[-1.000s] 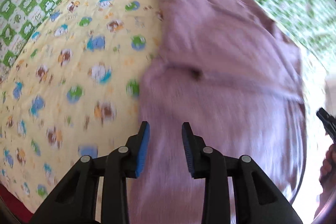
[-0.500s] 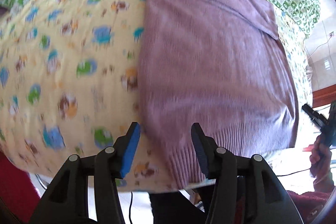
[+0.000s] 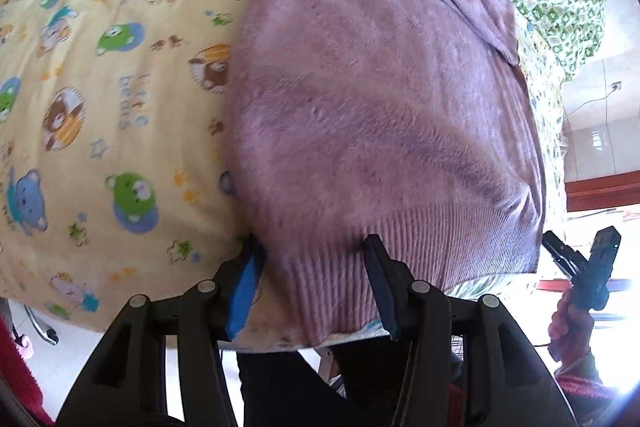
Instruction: Fold small clothes
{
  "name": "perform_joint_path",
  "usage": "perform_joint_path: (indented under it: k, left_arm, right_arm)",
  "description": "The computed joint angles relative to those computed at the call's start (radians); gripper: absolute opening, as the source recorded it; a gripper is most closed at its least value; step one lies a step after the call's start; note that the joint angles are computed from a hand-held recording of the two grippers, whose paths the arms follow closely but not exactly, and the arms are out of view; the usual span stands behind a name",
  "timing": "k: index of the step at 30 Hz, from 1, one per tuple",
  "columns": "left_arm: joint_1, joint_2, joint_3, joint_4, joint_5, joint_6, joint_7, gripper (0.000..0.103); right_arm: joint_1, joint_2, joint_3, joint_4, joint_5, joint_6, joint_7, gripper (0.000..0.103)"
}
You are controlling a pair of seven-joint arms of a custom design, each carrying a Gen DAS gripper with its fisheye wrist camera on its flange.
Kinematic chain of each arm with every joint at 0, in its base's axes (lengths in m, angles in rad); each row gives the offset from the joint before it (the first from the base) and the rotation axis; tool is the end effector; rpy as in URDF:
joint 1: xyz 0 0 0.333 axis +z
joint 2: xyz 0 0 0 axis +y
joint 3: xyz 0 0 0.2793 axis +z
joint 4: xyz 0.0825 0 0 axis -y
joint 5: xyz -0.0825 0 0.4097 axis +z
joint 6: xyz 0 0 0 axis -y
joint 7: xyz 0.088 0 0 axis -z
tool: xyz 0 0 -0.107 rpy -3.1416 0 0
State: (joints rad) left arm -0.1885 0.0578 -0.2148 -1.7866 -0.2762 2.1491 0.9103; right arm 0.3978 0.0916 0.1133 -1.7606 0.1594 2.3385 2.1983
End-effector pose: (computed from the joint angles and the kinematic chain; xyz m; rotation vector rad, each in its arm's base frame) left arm 0.5773 -0.2561 0.5026 2.4092 -1.6400 0.5317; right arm 0.5685 0.3192 0.5162 -1.6660 2.0414 0.0563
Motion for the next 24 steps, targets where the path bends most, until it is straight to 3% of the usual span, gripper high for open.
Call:
perform_joint_path:
  k: [1,3,6,9,13,21,24]
  left_arm:
    - [-0.001,0.004,0.0,0.001,0.0,0.012,-0.002,0.049]
    - [0.0,0.008,-0.001,0.003,-0.005,0.029,0.007,0.035]
    - [0.004,0.019,-0.001,0.009,-0.016,0.032,0.022,0.021]
    - [0.007,0.012,-0.001,-0.003,-0.025,0.041,0.034,0.013]
    - [0.004,0.003,-0.002,-0.014,-0.018,0.048,0.038,0.011]
    - [0.012,0.019,0.003,0.002,-0.049,0.026,0.028,0.014]
    - [0.008,0.037,-0.001,0.026,-0.018,0.021,0.027,0.011]
  right_arm:
    - [-0.002,0.0,0.0,-0.008,0.017,0.009,-0.002,0.038]
    - [-0.01,0.005,0.0,-0.019,0.067,0.025,-0.017,0.039]
    - [-0.014,0.013,0.003,-0.027,0.12,0.052,-0.035,0.043]
    - [-0.016,0.012,0.006,-0.048,0.168,0.096,-0.059,0.043]
    - [-0.017,-0.018,0.005,-0.091,0.191,0.123,-0.07,0.035]
    - [-0.022,-0.053,0.0,-0.128,0.114,0.122,0.02,0.035]
    - [-0.022,-0.02,0.011,-0.114,0.213,0.168,-0.064,0.035]
